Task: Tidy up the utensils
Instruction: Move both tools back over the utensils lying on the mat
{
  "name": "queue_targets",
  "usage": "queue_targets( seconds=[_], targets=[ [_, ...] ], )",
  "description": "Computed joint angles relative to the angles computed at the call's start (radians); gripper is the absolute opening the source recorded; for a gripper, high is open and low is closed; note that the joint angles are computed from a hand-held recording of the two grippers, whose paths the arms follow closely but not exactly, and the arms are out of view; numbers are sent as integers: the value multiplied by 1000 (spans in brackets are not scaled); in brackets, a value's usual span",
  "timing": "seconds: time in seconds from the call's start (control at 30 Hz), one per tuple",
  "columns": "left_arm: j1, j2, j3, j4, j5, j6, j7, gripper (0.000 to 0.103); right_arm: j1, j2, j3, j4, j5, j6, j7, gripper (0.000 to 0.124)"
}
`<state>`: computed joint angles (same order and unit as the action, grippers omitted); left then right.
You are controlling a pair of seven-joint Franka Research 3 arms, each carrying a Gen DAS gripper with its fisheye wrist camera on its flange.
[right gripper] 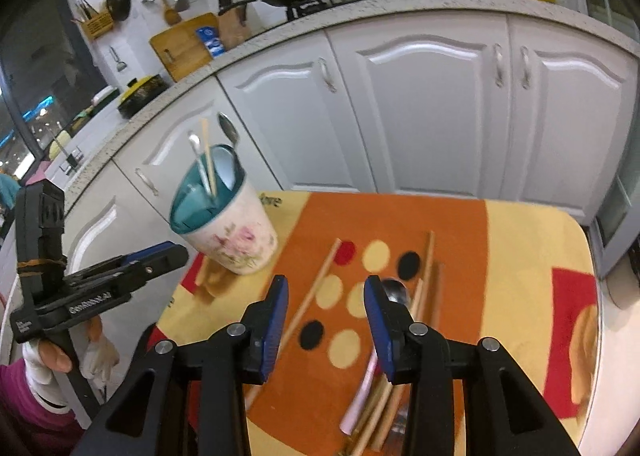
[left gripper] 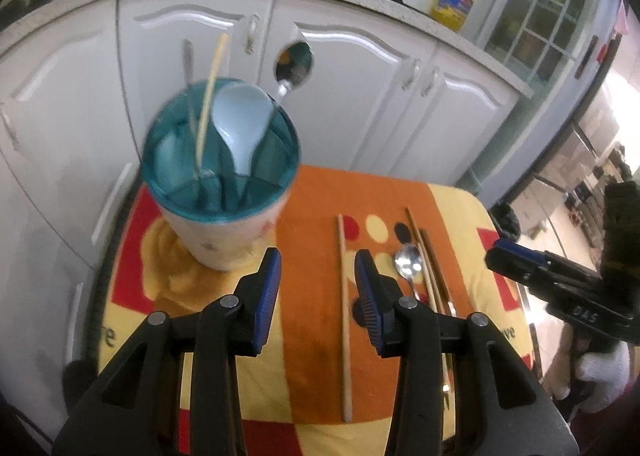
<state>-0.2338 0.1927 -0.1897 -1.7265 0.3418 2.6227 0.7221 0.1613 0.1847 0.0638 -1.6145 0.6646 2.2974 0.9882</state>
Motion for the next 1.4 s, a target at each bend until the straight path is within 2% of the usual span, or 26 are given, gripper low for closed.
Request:
queue_targets(
  seconds=[0.07,0.13,0.17,0.47,0.57,1.0,1.4],
  targets=[
    [6,8,-11,3,-36,0,32,39,0,-7,-6,-22,-19,2,5,37],
    [11,22,-23,9,-78,5,63,48,-1,-16,-11,-43,-39,3,5,37],
    [12,24,-26,7,-95,12,73,50,0,-21,-14,-59,-54,8,5,37],
    [9,97,-46,69,-196,-30,166,51,-17,-12,-34,-111,-114,27,44,37],
    [6,133,-51,104,-219,-60,197,51,-20,11,-35,-101,-132,28,59,28],
    [-23,261,-30,253,-201,-160,200,51,-3,172,-26,60,-260,30,155,27],
    [-69,391,16,436,-118,-249,141,51,5,269,-22,183,-318,17,201,27]
  ],
)
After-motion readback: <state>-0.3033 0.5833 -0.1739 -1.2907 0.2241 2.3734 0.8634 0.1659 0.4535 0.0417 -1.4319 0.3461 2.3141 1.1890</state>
